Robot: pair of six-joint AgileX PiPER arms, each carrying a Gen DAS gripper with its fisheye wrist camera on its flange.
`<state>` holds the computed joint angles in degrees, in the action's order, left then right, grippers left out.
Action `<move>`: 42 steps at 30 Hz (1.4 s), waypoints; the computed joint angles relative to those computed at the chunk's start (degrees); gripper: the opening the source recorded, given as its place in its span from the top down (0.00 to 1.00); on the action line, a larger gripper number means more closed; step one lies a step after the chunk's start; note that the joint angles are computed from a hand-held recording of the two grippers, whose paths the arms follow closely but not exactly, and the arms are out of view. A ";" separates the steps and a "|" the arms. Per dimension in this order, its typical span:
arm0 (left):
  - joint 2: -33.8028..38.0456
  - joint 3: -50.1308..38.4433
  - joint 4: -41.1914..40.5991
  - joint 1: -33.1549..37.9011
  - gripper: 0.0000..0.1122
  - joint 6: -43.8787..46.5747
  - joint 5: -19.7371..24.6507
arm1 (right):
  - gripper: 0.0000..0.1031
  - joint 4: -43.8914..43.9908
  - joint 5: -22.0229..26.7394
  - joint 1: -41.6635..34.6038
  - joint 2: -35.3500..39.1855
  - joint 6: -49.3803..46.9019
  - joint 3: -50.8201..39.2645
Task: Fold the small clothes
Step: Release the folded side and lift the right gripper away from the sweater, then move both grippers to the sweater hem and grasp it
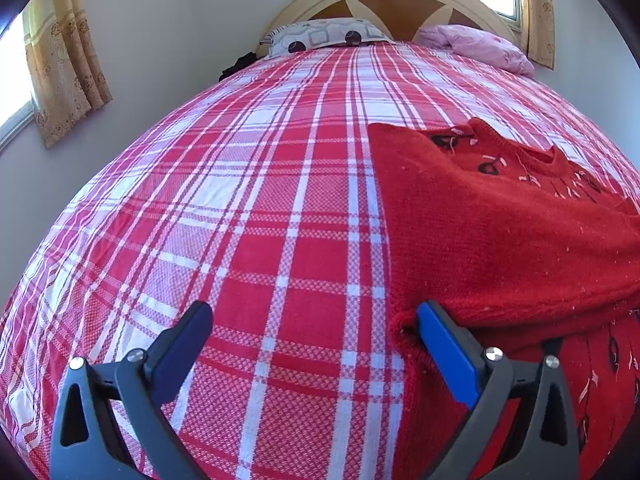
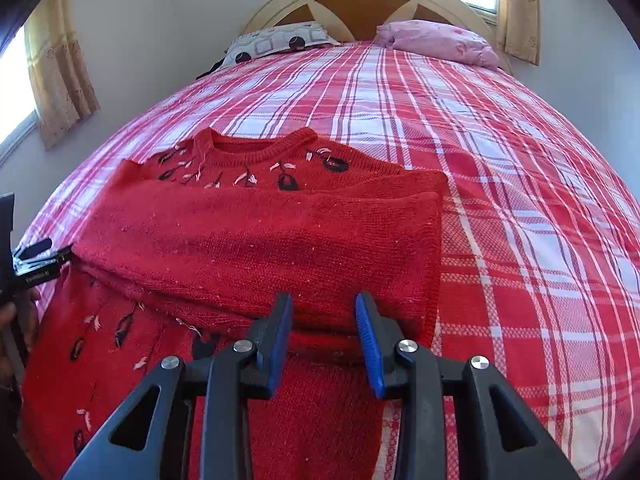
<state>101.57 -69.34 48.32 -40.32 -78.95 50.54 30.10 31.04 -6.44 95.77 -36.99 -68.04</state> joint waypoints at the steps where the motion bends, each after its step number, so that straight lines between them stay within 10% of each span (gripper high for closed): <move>1: 0.08 -0.13 -0.13 -0.10 0.08 0.13 0.08 | 0.65 0.72 0.57 -0.34 -0.24 -0.31 0.09; 22: -6.87 7.29 -6.82 0.46 0.08 1.76 -4.54 | 0.54 4.71 -1.54 -0.54 -6.17 -7.40 8.99; 42: -27.14 26.99 -2.94 -32.99 0.20 -18.65 10.46 | 0.54 15.25 14.89 -23.81 -30.74 -23.67 32.04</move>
